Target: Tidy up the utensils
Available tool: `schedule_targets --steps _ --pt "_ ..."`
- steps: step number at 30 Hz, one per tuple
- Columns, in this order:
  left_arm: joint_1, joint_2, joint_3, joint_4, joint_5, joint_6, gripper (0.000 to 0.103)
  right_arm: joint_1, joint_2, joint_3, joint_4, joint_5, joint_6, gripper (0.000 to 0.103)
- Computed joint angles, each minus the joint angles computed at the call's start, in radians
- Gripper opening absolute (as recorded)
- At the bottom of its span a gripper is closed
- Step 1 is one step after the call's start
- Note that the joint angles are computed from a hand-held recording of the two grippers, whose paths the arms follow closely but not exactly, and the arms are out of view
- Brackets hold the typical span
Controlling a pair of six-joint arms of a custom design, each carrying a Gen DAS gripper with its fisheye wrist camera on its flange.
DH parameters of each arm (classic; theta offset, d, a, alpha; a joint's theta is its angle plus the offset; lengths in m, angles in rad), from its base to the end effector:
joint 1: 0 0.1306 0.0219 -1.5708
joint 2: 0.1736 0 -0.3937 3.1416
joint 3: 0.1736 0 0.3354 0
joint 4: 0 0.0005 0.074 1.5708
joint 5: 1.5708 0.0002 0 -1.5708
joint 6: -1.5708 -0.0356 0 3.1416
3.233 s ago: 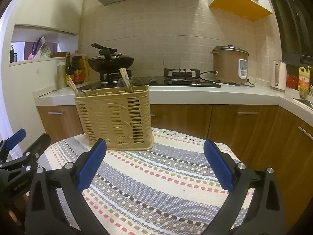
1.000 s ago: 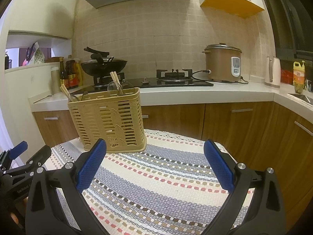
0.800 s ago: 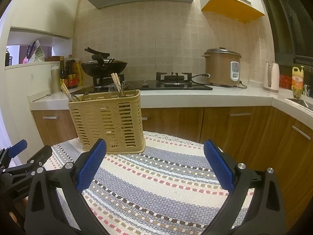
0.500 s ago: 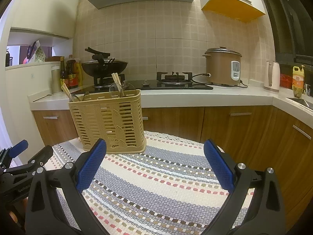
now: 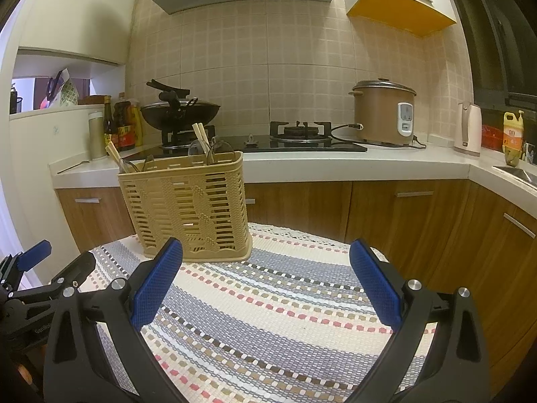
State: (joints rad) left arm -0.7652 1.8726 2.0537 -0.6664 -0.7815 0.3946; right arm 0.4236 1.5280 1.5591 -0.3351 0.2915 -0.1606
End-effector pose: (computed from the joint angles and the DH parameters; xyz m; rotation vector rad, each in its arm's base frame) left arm 0.4640 -0.4115 0.4946 -0.1111 1.9052 0.0261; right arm 0.4708 0.2005 0.4988 -0.0449 1.8631 0.1313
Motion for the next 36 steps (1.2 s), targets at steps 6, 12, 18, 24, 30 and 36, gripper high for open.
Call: schedule_targets --steps 6,12,18,24,30,36 --pt "0.0 0.004 0.006 -0.004 0.006 -0.004 0.095 -0.001 -0.001 0.0 -0.002 -0.004 -0.005 0.095" --pt "-0.001 0.004 0.005 -0.002 0.006 -0.006 0.095 -0.001 0.0 0.001 -0.003 -0.004 -0.004 0.095" --pt "-0.001 0.005 0.006 -0.003 0.007 -0.006 0.095 0.0 0.0 0.002 -0.007 -0.004 -0.005 0.095" --pt "-0.001 0.005 0.006 -0.002 0.006 -0.007 0.095 -0.002 0.002 0.003 -0.005 -0.003 -0.005 0.095" --pt "-0.006 0.003 0.002 0.009 -0.017 -0.014 0.095 -0.002 0.002 0.001 -0.004 -0.002 -0.005 0.095" --pt "-0.01 -0.003 -0.008 0.025 -0.053 -0.024 0.095 0.0 0.003 0.003 -0.008 0.003 0.0 0.095"
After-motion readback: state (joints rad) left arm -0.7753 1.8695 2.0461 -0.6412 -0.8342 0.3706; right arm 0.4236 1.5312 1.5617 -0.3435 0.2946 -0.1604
